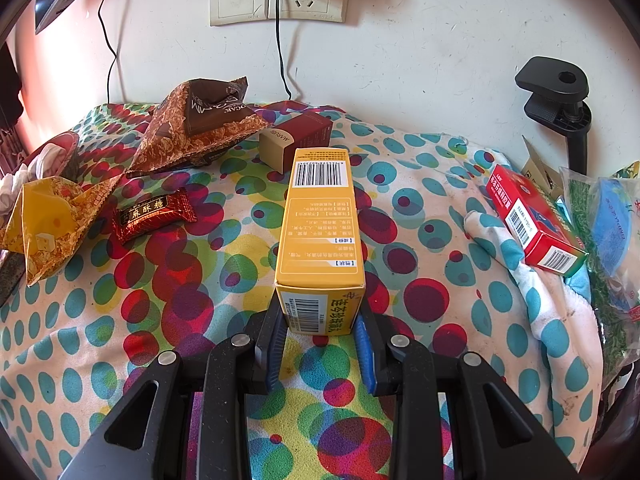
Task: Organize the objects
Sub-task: 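Lower the box into the red tray and open the left gripper, then carry the tall yellow box into the red tray with the right gripper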
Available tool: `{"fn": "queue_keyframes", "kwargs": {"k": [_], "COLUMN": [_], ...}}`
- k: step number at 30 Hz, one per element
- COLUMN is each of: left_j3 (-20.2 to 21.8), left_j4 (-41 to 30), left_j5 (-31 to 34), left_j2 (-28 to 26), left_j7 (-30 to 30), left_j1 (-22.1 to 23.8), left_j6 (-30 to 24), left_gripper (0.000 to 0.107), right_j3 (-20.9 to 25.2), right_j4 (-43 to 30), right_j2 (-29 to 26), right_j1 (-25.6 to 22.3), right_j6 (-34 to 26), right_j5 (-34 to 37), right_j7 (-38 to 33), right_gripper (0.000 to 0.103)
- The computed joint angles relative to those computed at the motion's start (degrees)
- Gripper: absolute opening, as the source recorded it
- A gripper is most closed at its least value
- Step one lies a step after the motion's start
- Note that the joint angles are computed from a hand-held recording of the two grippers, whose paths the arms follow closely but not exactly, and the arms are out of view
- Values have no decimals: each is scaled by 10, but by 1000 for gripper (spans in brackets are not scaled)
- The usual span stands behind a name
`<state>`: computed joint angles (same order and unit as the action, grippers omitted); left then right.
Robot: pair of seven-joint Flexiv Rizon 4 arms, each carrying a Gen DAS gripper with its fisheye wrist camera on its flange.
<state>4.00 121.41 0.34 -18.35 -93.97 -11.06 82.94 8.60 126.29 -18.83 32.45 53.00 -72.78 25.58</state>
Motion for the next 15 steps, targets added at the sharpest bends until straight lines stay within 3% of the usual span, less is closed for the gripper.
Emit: {"fn": "queue_keyframes", "kwargs": {"k": [10,12,15], "left_j3": [-20,14,15], "left_j4": [85,89,97], "left_j5": [-29,-18,-28], "left_j2": [29,27,24], "left_j7": [8,-11,11], "left_j1": [1,-30,-36], "left_j6": [137,157,179], "left_gripper": [70,70,70], "right_j3": [3,8,16], "right_j4": [21,26,22], "right_j2": [23,28,27], "right_j1": [-6,-7,-4], "right_j6": [-20,-34,-44], "right_j5": [-41,-36,-16], "right_j7": [56,62,62], "right_gripper": [28,28,28]}}
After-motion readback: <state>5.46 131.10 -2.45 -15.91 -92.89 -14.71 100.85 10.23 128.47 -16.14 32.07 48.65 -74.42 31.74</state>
